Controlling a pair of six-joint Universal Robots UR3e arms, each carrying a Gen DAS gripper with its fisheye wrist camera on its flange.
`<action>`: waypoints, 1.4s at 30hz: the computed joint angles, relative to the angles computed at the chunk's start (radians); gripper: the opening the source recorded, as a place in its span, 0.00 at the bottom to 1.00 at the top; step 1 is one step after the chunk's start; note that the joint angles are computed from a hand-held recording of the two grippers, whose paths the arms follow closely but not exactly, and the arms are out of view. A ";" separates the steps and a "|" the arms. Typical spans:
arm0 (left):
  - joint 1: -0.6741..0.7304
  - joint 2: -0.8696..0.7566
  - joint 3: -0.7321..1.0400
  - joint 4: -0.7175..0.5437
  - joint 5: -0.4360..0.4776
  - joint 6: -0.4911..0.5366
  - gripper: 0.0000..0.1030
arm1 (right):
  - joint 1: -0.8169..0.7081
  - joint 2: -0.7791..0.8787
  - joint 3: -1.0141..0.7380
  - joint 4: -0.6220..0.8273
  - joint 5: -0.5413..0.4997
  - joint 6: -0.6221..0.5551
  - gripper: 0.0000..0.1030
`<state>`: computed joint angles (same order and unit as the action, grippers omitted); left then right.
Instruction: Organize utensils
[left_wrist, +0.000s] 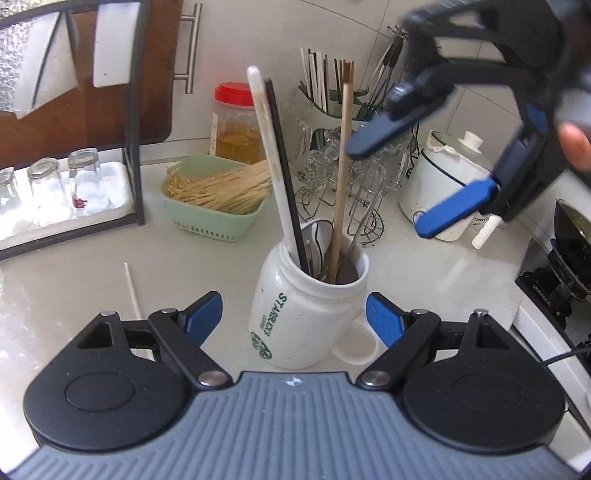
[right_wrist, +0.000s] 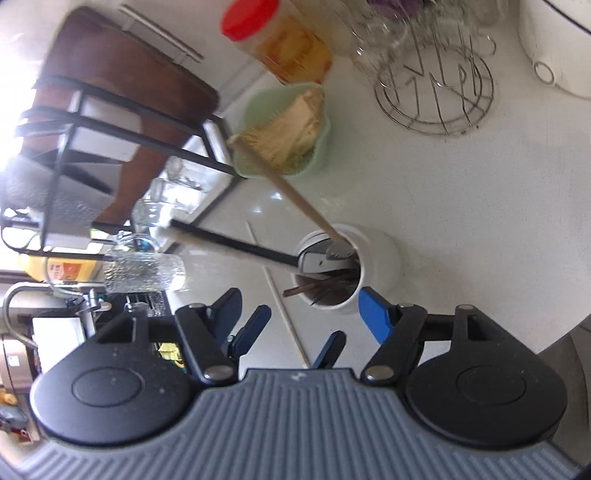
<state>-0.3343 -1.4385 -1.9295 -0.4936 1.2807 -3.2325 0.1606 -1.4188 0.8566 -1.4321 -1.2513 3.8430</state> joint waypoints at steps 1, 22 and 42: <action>0.015 0.022 0.016 -0.050 -0.012 0.005 0.85 | 0.002 -0.029 0.036 -0.025 -0.003 0.003 0.70; -0.410 0.043 0.659 -0.636 0.614 -0.394 0.86 | 0.006 -0.549 0.498 -0.392 -0.153 -0.365 0.71; -0.944 -0.088 0.890 -1.094 1.070 -0.964 0.86 | 0.378 -0.835 0.762 -0.467 -0.518 -0.333 0.71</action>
<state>-1.2779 -1.5262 -1.0396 -1.5875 2.3510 -4.1966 0.5388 -2.2534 1.6187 -1.8991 -1.7694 3.5097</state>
